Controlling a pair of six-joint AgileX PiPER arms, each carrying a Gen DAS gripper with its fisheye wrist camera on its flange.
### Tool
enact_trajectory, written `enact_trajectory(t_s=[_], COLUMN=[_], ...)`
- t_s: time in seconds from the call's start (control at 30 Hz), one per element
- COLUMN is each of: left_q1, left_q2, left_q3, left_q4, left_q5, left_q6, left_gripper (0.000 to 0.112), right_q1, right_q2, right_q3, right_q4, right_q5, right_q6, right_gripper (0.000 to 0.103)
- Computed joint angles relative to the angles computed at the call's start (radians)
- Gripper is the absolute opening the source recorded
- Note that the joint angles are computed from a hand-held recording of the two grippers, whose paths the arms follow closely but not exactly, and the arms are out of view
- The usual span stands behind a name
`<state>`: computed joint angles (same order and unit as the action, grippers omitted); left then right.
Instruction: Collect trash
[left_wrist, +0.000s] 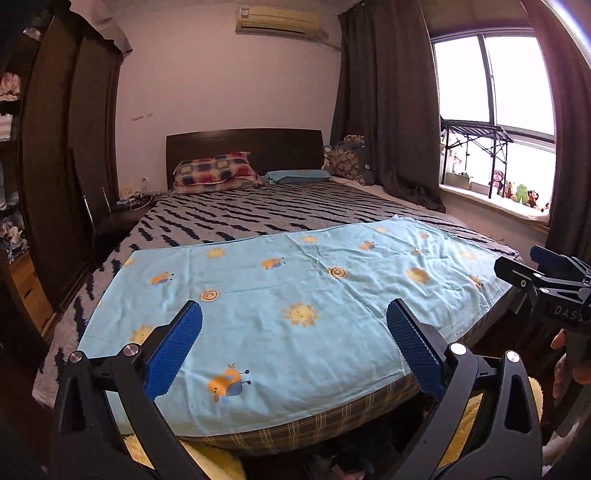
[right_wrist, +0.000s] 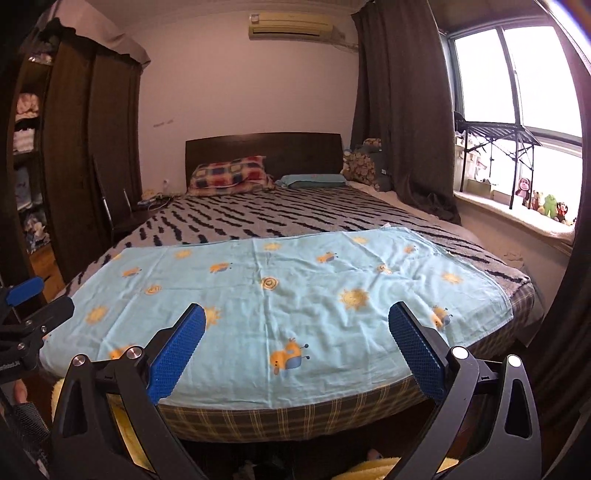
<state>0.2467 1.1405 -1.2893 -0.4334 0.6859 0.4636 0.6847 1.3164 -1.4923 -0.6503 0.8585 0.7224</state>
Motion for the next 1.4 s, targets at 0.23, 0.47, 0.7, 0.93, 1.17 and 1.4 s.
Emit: enact_trajectory(t_s=[0.23, 0.47, 0.7, 0.93, 1.17, 1.4], left_q1=[-0.001, 0.001, 0.002, 0.000, -0.007, -0.005], left_q2=[0.001, 0.002, -0.001, -0.001, -0.002, -0.006], left_q3=[-0.005, -0.010, -0.011, -0.014, -0.019, -0.019], left_q4=[0.002, 0.004, 0.004, 0.008, 0.021, 0.021], left_q5=[0.002, 0.003, 0.003, 0.005, 0.015, 0.015], left_q6=[-0.001, -0.005, -0.006, -0.012, -0.024, -0.025], left_gripper=[0.095, 0.095, 0.095, 0.095, 0.095, 0.095], right_q1=[0.007, 0.006, 0.007, 0.007, 0.016, 0.021], right_q2=[0.005, 0.002, 0.002, 0.003, 0.002, 0.000], right_q3=[-0.010, -0.009, -0.008, -0.006, 0.002, 0.006], right_q4=[-0.002, -0.007, -0.005, -0.012, -0.024, -0.031], right_q5=[0.005, 0.003, 0.007, 0.005, 0.010, 0.010], right_q6=[0.001, 0.009, 0.009, 0.016, 0.034, 0.044], right_gripper=[0.100, 0.100, 0.100, 0.100, 0.100, 0.100])
